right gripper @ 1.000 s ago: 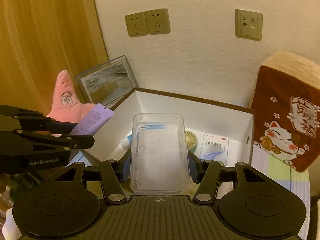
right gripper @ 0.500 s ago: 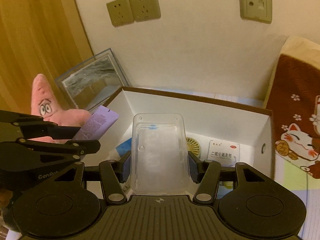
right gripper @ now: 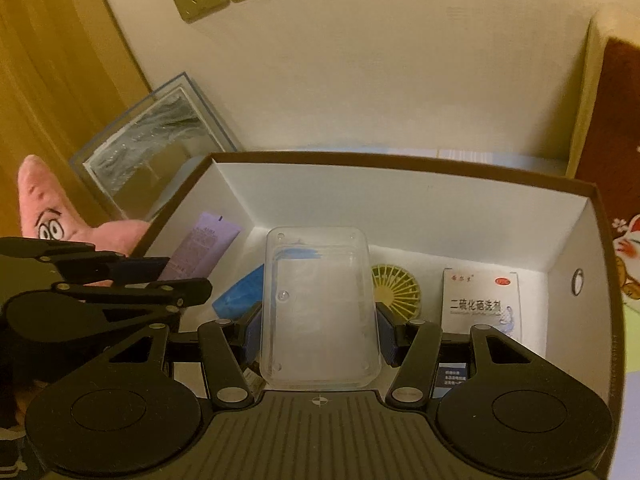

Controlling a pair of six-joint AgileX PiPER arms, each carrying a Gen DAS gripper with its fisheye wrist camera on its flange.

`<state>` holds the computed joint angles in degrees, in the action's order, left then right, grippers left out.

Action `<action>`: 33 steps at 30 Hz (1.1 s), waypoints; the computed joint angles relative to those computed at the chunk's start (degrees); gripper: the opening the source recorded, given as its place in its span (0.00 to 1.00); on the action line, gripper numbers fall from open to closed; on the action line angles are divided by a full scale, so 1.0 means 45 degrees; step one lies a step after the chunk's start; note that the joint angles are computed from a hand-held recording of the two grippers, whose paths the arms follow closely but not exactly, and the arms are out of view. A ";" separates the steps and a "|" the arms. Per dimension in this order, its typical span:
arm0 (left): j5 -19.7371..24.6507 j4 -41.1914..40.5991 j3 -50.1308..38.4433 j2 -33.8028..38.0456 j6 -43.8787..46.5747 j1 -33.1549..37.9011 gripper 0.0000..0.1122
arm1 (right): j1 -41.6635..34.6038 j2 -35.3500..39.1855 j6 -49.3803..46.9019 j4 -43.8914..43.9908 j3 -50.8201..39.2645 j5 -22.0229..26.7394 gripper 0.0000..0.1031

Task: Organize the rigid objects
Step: 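Lower the tube and container into the box and open both tools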

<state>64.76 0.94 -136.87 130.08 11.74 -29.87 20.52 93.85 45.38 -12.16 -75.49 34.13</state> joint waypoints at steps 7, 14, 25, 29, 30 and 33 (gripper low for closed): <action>0.0442 -0.0297 -0.0721 0.0405 0.0239 0.0222 0.35 | -0.0104 0.0391 -0.0061 0.0323 -0.0289 -0.0095 0.54; 0.0501 -0.0657 -0.0329 0.0025 0.0140 0.0374 0.41 | 0.0148 0.0235 0.2219 -0.1421 -0.0214 -0.0781 0.65; -0.0970 -0.1042 0.3491 -0.2803 -0.0271 0.0401 0.54 | 0.0882 -0.2031 0.3913 -0.3049 0.1431 -0.0366 0.75; -0.1888 -0.1142 0.5656 -0.4489 -0.0362 0.0267 0.57 | 0.1561 -0.3353 0.4882 -0.3811 0.2471 0.0070 0.76; -0.2084 -0.1133 0.6170 -0.4906 -0.0397 0.0214 0.59 | 0.1829 -0.3705 0.5259 -0.4130 0.2740 0.0272 0.76; -0.2635 -0.1012 0.7646 -0.6143 -0.0540 0.0004 0.60 | 0.2966 -0.4692 0.6392 -0.5107 0.3368 0.1375 0.76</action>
<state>52.90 -3.61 -102.47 102.44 9.31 -29.85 33.86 72.73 74.14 -35.14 -60.34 40.32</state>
